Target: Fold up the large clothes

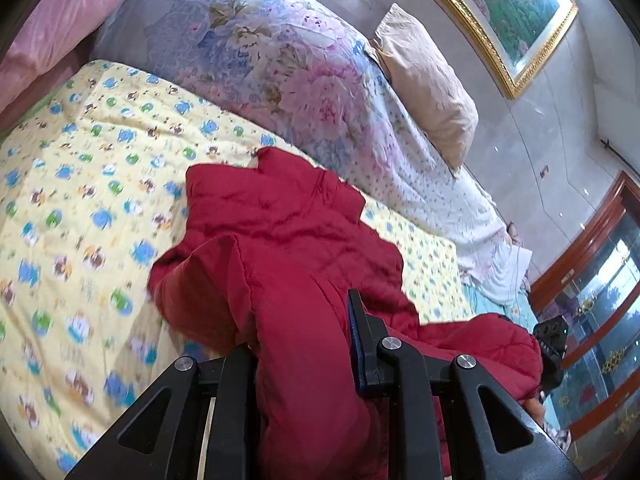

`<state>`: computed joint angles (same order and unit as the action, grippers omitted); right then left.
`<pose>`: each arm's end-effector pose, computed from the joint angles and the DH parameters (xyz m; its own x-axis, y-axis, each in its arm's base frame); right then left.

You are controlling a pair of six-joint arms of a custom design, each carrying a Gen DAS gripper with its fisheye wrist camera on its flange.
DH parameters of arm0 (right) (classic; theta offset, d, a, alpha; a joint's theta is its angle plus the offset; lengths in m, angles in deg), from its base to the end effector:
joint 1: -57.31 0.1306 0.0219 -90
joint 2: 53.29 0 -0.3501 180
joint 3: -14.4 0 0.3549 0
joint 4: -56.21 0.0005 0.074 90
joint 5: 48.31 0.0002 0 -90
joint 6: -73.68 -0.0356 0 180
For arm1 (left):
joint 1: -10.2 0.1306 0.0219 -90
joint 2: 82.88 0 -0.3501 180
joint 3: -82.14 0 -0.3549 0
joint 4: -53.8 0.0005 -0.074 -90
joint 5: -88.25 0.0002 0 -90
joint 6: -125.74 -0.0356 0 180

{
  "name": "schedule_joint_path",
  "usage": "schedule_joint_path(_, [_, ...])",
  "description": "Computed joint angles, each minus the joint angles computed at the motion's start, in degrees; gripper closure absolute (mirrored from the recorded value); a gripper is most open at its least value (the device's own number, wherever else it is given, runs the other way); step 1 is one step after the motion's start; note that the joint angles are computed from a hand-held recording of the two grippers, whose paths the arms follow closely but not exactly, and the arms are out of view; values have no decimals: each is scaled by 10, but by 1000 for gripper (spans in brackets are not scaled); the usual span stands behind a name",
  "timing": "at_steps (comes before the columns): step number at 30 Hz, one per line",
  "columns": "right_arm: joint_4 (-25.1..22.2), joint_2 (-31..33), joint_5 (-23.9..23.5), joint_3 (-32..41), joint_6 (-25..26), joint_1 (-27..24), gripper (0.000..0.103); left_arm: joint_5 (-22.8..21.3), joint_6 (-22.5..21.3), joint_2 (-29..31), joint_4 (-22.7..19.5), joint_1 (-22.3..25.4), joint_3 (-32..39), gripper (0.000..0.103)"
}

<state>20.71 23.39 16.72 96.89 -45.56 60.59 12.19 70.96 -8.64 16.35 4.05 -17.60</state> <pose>0.3851 0.0366 0.4544 -0.6357 0.4071 -0.6559 -0.1232 0.7853 0.6068 0.3692 -0.0489 0.4480 -0.6014 -0.4982 -0.6246 -0.0471 0.8025 -0.5947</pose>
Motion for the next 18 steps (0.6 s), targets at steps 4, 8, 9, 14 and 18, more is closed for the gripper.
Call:
schedule_joint_path(4, [15,41,-1,35,-15,-5,76,-1,-1,54,7,9,47,83])
schedule_joint_path(8, [26,81,0,71,-30,-12,75,-1,4,110,8,18,99,82])
schedule_joint_path(9, [26,91,0,80,-31,-13,75,-1,6,127,6,21,115,82])
schedule_joint_path(14, [20,148,15,133,-37,-14,73,-11,3,194,-3,23,180,82])
schedule_joint_path(18, [27,181,17,156,-46,-16,72,-8,6,236,-4,29,214,81])
